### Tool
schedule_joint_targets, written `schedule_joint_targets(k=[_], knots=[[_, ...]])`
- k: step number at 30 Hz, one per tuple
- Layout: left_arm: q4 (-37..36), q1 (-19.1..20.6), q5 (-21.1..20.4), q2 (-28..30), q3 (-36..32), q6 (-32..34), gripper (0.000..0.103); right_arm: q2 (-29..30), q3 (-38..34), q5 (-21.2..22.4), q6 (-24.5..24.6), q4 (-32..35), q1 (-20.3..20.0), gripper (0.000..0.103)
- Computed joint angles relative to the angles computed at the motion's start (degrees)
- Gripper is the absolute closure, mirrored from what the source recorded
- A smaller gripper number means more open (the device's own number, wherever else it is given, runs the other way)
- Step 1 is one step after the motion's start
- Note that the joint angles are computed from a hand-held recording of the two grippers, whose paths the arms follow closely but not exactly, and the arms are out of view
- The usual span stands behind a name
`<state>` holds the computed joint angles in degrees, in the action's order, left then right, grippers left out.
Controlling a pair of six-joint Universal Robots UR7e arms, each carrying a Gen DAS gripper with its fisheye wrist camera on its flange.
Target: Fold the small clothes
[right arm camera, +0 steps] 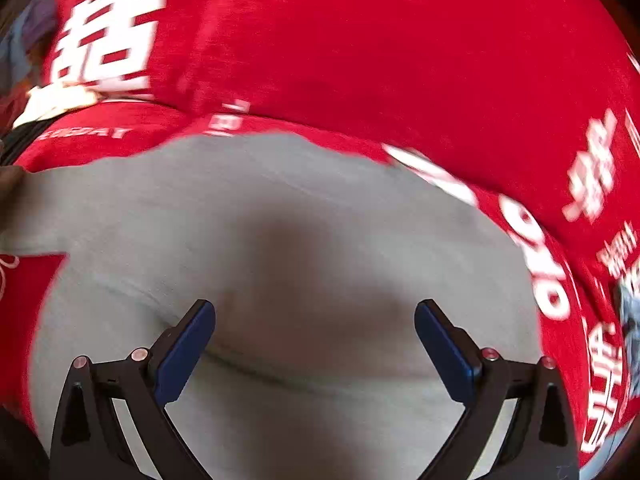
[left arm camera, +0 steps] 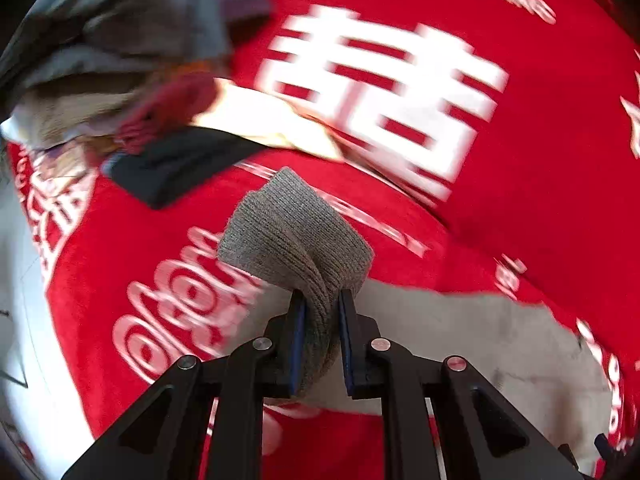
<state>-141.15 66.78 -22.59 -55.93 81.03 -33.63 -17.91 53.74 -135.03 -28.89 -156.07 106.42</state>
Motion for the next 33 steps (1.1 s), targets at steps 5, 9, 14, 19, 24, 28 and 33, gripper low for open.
schedule_joint_targets(k=[5,9,14,19,24,28,33], knots=[[4.3,-4.5,-1.3,8.0,-7.5,1.8,0.087,-7.3,8.1,2.2,2.2,-4.2,-2.1,0.003],[2.4,-8.6,-2.8,15.2,-14.1,8.0,0.087,-11.4,12.7,3.4,0.2,-8.8,-3.7,0.003],[9.8,-10.7,-6.3,24.5,-25.5,7.7,0.087,-15.0,15.8,5.3,0.0,-10.9,-5.9,0.003],[19.4,-11.4,-9.7,33.4,-36.9,5.3,0.087,-18.4,18.3,7.7,1.3,-11.4,-9.1,0.003],[25.2,-11.4,-12.9,41.2,-46.5,5.3,0.087,-19.9,19.0,10.0,4.5,-10.1,-11.7,0.003],[27.7,-10.7,-14.9,44.1,-49.6,6.5,0.086,-21.5,20.4,13.3,7.1,-9.0,-13.3,0.003],[34.1,-8.3,-26.2,44.8,-53.5,7.7,0.078,-22.5,21.7,15.4,7.5,-9.0,-13.9,0.003]])
